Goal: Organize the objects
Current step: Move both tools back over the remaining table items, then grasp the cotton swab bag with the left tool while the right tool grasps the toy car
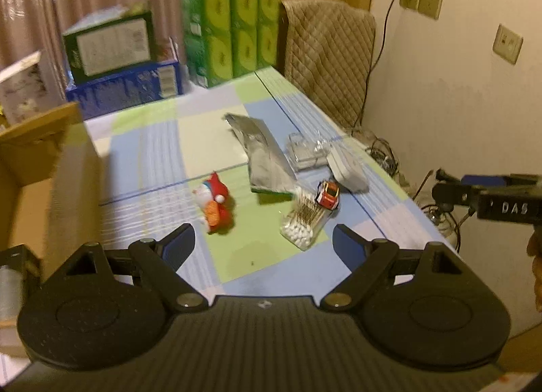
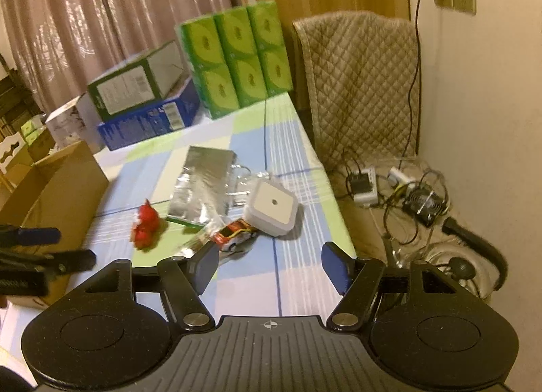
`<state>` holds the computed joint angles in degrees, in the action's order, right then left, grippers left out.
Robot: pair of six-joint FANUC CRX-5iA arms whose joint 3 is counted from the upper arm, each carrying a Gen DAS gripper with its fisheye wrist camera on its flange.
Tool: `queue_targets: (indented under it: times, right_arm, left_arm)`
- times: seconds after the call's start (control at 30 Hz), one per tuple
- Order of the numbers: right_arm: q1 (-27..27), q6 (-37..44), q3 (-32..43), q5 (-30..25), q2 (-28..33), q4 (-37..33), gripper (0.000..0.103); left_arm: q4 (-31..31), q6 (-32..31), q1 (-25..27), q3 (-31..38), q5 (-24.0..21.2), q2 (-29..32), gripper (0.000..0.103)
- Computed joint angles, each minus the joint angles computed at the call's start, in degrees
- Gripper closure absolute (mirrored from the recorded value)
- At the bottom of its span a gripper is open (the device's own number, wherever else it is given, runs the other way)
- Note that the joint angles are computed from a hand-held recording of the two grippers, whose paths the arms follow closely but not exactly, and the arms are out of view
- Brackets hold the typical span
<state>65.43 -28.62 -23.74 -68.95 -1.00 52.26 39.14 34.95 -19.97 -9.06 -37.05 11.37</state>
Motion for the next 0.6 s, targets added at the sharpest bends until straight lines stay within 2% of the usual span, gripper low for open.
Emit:
queue_targets:
  times: [0.13,0.27,0.37,0.57,0.6]
  right_arm:
    - [-3.24,1.17,-1.72,4.07,0.12,-0.18,0.038]
    - [-5.95,2.6,-2.81,7.68,0.44,-0.23,0.038]
    - [-7.29,3.23,-3.22,8.99,0.86,-0.4,0.038]
    - [-8.97,3.7,-3.76,11.18,1.57,-1.3,0.038]
    - [-9.21,3.63,-3.84,11.66,1.76,-1.41,0.038]
  left_arm:
    - [-2.82,1.12,-1.65,2.84,1.13,4.27,0.02]
    - [-5.43,1.89,-2.82,5.66,0.89,7.93,0.027]
    - [-3.62,-2.27,-3.54,6.53,0.82,10.36,0.029]
    - [-1.15,-7.6,-4.89,9.6,-0.87,15.0,0.039]
    - [-1.18,-8.05,-5.15,10.35,-1.33,15.81,0.044]
